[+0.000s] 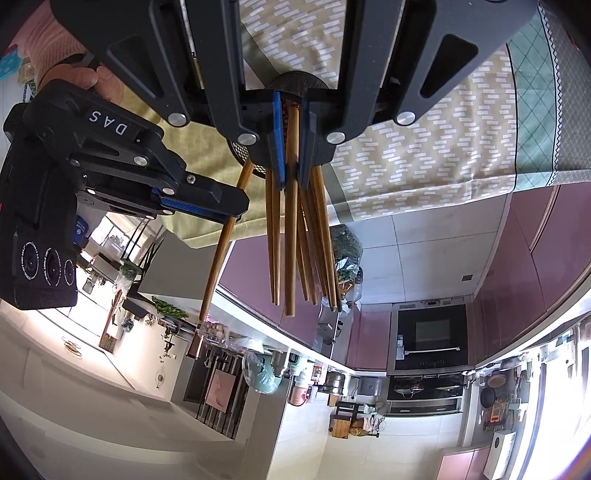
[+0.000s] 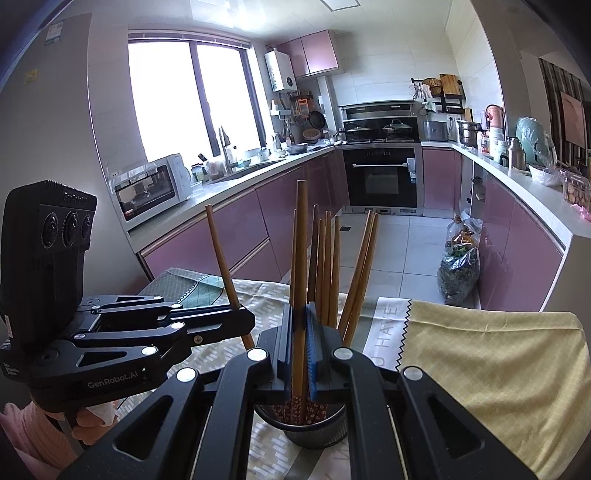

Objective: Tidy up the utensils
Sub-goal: 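Lower both chopsticks into the mesh cup and open both grippers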

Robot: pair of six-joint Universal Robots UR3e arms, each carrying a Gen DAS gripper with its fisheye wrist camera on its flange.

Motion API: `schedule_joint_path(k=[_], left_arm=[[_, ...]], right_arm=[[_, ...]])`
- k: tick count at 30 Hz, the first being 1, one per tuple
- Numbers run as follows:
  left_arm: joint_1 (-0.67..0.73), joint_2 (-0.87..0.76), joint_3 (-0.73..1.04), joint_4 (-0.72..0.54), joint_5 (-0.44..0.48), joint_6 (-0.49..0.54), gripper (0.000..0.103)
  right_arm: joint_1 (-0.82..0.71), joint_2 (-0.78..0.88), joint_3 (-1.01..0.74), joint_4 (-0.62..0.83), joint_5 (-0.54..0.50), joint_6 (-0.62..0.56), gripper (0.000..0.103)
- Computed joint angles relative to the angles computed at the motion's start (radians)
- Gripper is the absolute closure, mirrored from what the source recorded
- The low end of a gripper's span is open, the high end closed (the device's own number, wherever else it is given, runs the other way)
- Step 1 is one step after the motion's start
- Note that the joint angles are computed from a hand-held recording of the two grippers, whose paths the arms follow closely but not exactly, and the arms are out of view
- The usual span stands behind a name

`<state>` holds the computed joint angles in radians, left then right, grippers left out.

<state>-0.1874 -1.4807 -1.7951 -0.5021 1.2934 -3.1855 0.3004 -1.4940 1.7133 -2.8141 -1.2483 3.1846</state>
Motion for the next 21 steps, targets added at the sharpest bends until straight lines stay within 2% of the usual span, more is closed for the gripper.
schedule_joint_path(k=[21], left_arm=[[-0.006,-0.091,0.04,0.032,0.031,-0.026,0.096]], right_arm=[[-0.008,0.032,-0.012,-0.007,0.008,0.014,0.097]])
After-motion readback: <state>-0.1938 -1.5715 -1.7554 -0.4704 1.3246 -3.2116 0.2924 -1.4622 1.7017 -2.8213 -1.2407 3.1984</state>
